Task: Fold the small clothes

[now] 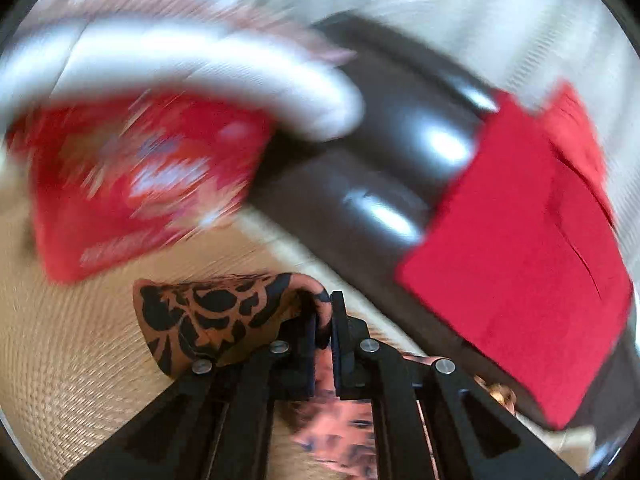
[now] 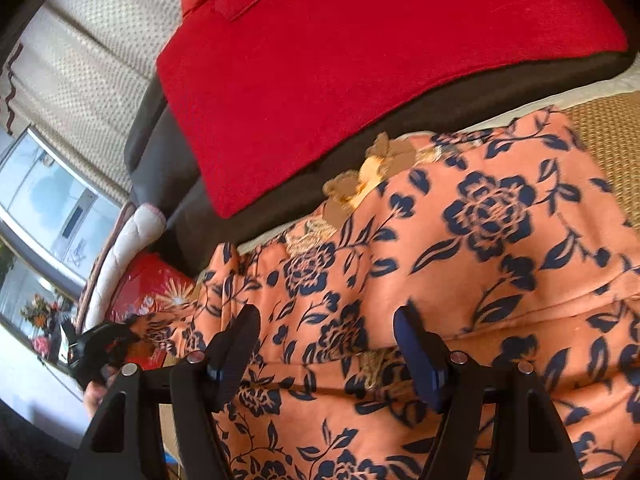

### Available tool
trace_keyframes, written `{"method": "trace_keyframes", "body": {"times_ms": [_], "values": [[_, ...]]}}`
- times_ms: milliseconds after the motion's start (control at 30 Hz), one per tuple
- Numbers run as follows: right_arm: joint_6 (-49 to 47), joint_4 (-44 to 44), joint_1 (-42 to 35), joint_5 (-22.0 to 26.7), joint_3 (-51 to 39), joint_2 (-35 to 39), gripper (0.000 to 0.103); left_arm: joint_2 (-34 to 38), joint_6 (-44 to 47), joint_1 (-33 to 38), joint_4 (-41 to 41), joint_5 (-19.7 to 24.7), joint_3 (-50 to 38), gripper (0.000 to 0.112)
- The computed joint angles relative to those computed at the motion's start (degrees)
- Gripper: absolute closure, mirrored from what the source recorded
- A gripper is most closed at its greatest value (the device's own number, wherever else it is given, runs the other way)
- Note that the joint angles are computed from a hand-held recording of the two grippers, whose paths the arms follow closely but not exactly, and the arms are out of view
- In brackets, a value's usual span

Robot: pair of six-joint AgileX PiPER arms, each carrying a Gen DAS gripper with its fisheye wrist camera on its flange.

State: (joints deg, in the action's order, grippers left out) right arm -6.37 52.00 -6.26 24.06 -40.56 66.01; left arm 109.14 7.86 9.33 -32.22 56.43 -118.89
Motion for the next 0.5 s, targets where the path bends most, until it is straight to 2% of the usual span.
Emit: {"method": "trace_keyframes", "body": {"times_ms": [67, 200, 367, 467, 500], "values": [[-0.25, 0.54, -1.95, 0.26, 0.64, -0.96, 0.031, -3.97, 4.45, -3.5, -1.42, -1.83, 3.49, 0.106], [1.95, -2.21, -5.36, 0.21, 1.41, -2.53, 0.031, -9.44, 10.25, -15.62, -0.78, -4.62, 10.17, 0.106], [-4.96, 5.38, -15.02, 3.48, 3.03, -3.85, 0.031, -6.59, 14.55, -30.41, 2.61, 3.11, 9.68, 0.106], [-8.63, 9.99, -19.89, 5.67, 3.58, -4.03, 0.031, -7.31, 16.69, -33.53, 3.56, 4.84, 10.54, 0.103], [-9.9, 11.18, -21.56, 6.67, 3.86, -4.24, 0.03, -8.1, 18.33, -32.83, 2.04, 4.11, 11.28, 0.093]]}}
